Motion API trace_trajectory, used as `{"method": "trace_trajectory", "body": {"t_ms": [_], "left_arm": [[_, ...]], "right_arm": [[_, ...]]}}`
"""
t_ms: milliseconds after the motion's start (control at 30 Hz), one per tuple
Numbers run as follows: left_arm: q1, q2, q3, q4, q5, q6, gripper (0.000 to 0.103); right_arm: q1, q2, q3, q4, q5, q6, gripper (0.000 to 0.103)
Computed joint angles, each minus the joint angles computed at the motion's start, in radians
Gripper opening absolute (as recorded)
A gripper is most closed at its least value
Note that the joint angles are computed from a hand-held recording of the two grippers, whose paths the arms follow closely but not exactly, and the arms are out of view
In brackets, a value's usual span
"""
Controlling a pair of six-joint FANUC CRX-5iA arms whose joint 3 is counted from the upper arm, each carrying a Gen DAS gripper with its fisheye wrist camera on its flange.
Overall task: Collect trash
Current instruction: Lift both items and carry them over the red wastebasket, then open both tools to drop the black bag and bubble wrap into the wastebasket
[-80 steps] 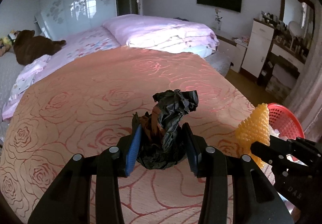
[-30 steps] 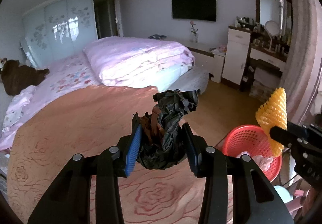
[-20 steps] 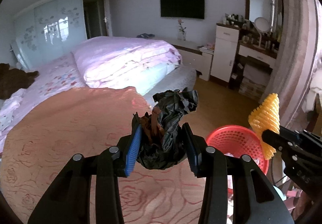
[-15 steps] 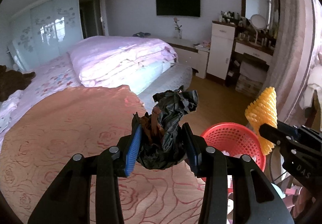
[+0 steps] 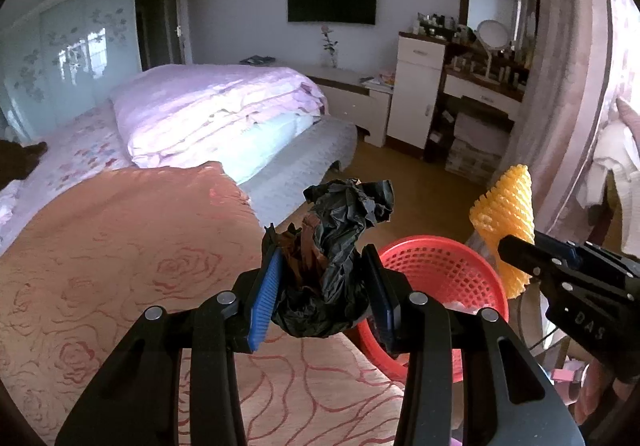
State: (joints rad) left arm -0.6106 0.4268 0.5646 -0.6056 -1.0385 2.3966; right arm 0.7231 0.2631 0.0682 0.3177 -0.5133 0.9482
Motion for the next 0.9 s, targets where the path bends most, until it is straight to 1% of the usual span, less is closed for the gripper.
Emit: {"method": "trace_trajectory", "body": {"t_ms": [100, 233, 300, 433, 767, 900], "left_arm": [[0.005, 0.012, 0.011, 0.016, 0.008, -0.011, 0.04], [0.015, 0.033, 0.029, 0.045, 0.018, -0.039, 0.04], [0.016, 0.047, 0.038, 0.061, 0.02, -0.053, 0.04], [0.016, 0.078, 0.061, 0.093, 0.018, -0.085, 0.04], [0.008, 0.148, 0.126, 0.145, 0.012, -0.163, 0.04], [0.009, 0.158, 0.131, 0.158, 0.02, -0.184, 0.04]], "right_arm": [[-0.012, 0.011, 0.025, -0.033, -0.026, 0.026, 0.027], [-0.019, 0.022, 0.03, 0.001, -0.052, 0.017, 0.027], [-0.024, 0.021, 0.019, 0.01, -0.052, 0.01, 0.027], [-0.04, 0.019, 0.0, -0.012, -0.036, -0.015, 0.027], [-0.06, 0.042, 0.012, -0.032, -0.054, -0.005, 0.028], [-0.066, 0.043, 0.011, -0.036, -0.059, -0.008, 0.028]]}}
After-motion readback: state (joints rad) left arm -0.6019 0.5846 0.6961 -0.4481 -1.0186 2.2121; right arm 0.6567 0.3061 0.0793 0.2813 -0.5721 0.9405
